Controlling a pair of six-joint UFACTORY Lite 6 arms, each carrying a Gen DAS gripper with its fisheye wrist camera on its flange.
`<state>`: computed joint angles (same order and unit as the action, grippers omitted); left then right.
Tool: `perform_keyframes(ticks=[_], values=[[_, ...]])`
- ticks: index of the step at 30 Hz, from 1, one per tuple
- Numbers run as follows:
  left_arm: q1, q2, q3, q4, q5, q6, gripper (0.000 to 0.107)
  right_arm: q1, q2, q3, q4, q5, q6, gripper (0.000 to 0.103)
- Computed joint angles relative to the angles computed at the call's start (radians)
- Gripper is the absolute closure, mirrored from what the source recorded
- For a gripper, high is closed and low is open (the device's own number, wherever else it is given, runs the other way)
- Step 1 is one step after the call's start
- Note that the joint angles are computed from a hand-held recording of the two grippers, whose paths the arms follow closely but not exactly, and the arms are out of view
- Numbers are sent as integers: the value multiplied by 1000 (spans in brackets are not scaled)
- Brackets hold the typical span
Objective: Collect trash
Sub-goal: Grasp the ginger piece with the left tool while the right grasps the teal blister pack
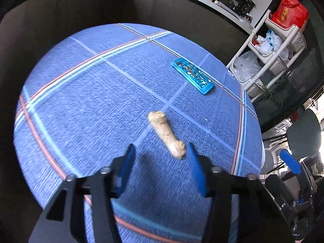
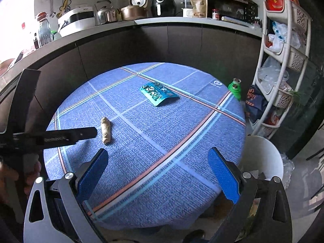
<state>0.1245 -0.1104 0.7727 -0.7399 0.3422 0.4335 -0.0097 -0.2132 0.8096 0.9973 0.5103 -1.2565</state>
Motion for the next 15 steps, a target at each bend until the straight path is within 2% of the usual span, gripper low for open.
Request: perform_keyframes(ticks=[2,9,11,12,15], values=[[-2,63,38,-52,-9,52,66,16,52,35,9,-13,-1,9],[-14,200,162,-54,-35,38,68,59,307,253,41,-52,-2,9],[-16,242,204,-46,-31,39,77,67,391,340,18,-44,24,9],[-14,258,218,-57,-26,54,86,69,420,373,14,-37,30,9],[-9,288,245,-100,-19,124,86,81,536,502,-25,-17,74,9]])
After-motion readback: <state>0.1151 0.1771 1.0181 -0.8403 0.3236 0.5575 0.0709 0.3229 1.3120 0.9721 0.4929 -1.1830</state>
